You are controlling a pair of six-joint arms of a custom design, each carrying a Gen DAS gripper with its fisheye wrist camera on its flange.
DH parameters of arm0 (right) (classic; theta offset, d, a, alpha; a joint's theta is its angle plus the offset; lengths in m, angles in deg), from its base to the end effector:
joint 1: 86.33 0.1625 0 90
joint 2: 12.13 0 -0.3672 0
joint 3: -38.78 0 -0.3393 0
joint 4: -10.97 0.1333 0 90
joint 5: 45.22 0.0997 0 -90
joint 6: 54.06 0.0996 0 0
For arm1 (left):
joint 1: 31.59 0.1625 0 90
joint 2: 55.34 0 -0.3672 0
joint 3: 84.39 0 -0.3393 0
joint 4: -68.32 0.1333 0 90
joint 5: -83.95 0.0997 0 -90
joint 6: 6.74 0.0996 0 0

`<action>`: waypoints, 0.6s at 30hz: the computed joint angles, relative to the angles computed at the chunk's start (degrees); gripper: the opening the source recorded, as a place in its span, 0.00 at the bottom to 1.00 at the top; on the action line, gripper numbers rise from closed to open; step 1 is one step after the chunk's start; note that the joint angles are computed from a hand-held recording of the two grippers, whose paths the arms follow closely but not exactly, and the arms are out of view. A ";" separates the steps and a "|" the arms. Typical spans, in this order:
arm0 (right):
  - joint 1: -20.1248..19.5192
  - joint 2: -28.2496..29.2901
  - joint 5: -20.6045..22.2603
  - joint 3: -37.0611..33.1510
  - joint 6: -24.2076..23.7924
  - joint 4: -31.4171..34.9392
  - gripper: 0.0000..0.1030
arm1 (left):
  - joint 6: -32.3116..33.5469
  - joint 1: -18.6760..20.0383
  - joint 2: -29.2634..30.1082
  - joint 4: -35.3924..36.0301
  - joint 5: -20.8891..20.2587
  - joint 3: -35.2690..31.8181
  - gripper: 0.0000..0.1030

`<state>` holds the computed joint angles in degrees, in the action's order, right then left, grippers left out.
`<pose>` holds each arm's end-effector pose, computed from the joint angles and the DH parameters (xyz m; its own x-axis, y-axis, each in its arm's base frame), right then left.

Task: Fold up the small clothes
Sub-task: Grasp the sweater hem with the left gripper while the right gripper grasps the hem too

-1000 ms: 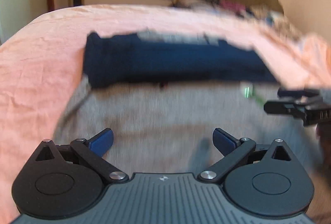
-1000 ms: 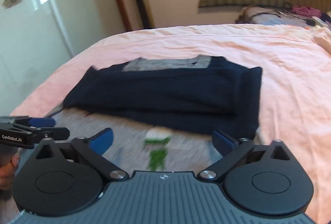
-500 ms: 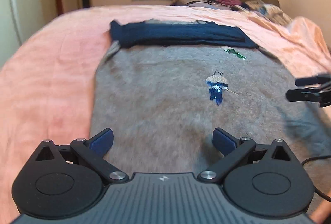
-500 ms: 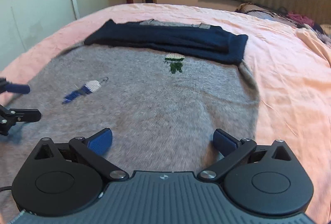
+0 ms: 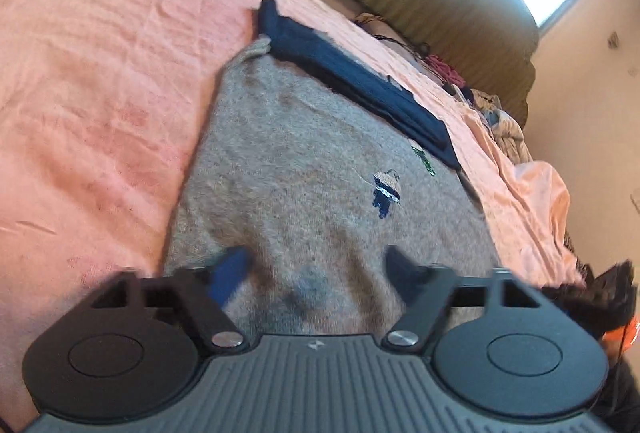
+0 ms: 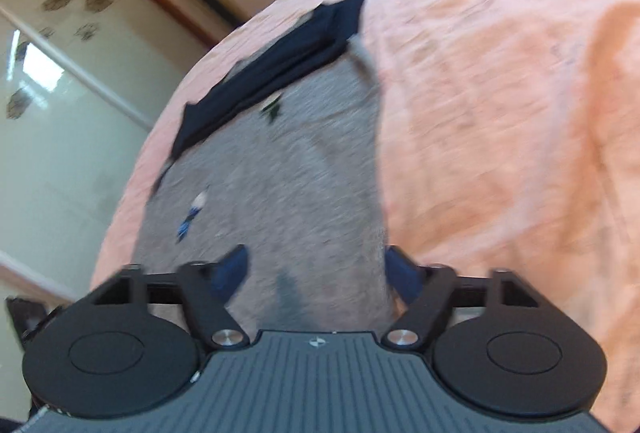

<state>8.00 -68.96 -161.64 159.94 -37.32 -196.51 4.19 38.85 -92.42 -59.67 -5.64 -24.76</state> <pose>0.1249 -0.4710 0.1903 -0.8939 0.4475 0.0251 0.2216 0.4899 -0.8432 -0.1178 -0.7317 0.1843 -0.8646 0.4992 -0.0573 0.4956 0.8287 -0.2601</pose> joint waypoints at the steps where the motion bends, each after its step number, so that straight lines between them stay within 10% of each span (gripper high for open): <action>1: -0.10 -0.02 0.58 -0.48 -0.27 1.91 0.52 | -1.28 0.02 0.73 1.38 0.70 -1.51 0.48; 6: -0.44 -0.03 0.50 -0.59 -1.80 2.87 0.19 | -0.59 -1.01 1.52 2.15 7.16 -2.67 0.03; 14: 0.33 -1.93 -1.36 3.06 -5.03 -3.39 0.12 | 2.21 -1.28 -1.47 -2.27 10.50 0.36 0.01; 18: -2.09 -3.29 2.43 4.64 -0.48 0.11 0.28 | -1.52 -0.27 -1.01 -1.60 9.44 -1.27 0.05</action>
